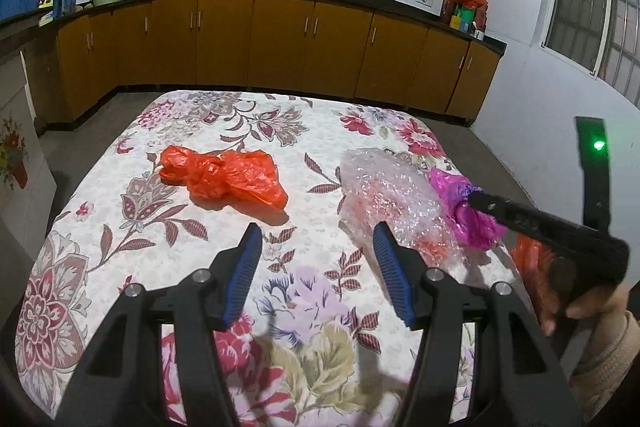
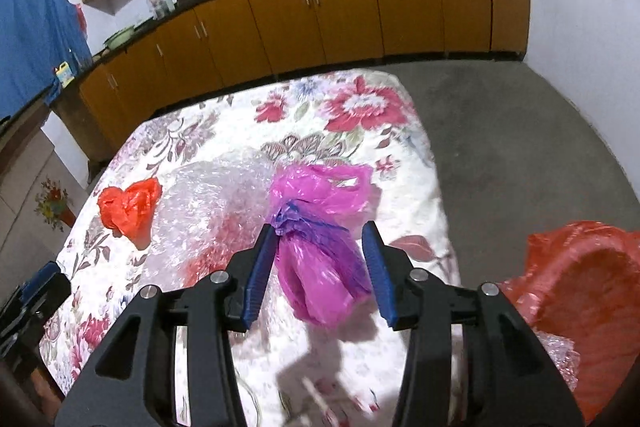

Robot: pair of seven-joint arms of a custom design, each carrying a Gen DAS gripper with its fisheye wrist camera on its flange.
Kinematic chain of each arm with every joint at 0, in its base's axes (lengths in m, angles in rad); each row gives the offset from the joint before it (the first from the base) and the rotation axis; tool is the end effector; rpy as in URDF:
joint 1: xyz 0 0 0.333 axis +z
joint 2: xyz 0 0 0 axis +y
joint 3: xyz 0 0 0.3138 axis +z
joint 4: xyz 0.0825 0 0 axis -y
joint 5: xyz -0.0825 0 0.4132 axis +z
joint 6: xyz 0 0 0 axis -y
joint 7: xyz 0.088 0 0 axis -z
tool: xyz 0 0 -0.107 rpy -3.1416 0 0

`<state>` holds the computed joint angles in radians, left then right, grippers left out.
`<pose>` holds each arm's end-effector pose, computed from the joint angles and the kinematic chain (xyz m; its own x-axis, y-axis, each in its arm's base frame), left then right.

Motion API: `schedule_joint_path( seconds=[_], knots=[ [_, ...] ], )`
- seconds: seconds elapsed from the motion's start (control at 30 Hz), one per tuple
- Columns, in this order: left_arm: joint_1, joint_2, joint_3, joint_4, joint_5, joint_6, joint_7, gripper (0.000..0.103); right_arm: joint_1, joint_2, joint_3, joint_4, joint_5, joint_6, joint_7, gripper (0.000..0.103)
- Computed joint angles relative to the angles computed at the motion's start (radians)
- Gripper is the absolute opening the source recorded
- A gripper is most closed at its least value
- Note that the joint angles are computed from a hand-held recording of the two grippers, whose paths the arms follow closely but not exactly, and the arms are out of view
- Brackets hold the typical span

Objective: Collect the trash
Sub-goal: 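Grasp the pink-purple bag with the right tool while the left tool grasps clear bubble wrap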

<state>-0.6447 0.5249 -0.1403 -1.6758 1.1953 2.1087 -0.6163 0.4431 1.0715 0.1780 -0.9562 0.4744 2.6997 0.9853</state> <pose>0.5375 -0.4604 0.2958 0.5857 -0.7942 0.1618 -0.4220 -0.4692 -0.7757 0.7426 0.4267 0.2743 0.6874 -0.6994 -0.1957 -0.6031 -0.3997 -0.6903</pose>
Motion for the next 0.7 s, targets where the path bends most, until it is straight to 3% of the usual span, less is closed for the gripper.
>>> schedule_joint_path(
  seconds=[0.1, 0.17, 0.33, 0.53, 0.7],
  knots=[
    [0.01, 0.004, 0.005, 0.003, 0.009, 0.031, -0.01, 0.058, 0.016, 0.04, -0.021, 0.055, -0.029, -0.038, 0.014, 0.045],
    [0.014, 0.01, 0.01, 0.011, 0.017, 0.053, -0.017, 0.058, 0.009, 0.048, -0.013, 0.06, -0.033, -0.049, 0.0, 0.038],
    [0.023, 0.064, 0.024, 0.087, 0.019, 0.111, 0.02, 0.058, -0.034, -0.026, 0.034, -0.067, 0.015, 0.003, -0.098, 0.026],
    [0.034, 0.171, 0.05, 0.226, -0.058, 0.191, 0.126, 0.058, -0.113, -0.14, 0.094, -0.253, 0.131, 0.072, -0.201, 0.025],
    [0.034, 0.245, 0.074, 0.312, -0.153, 0.233, 0.203, 0.058, -0.132, -0.173, 0.106, -0.301, 0.189, 0.079, -0.246, 0.025]
  ],
)
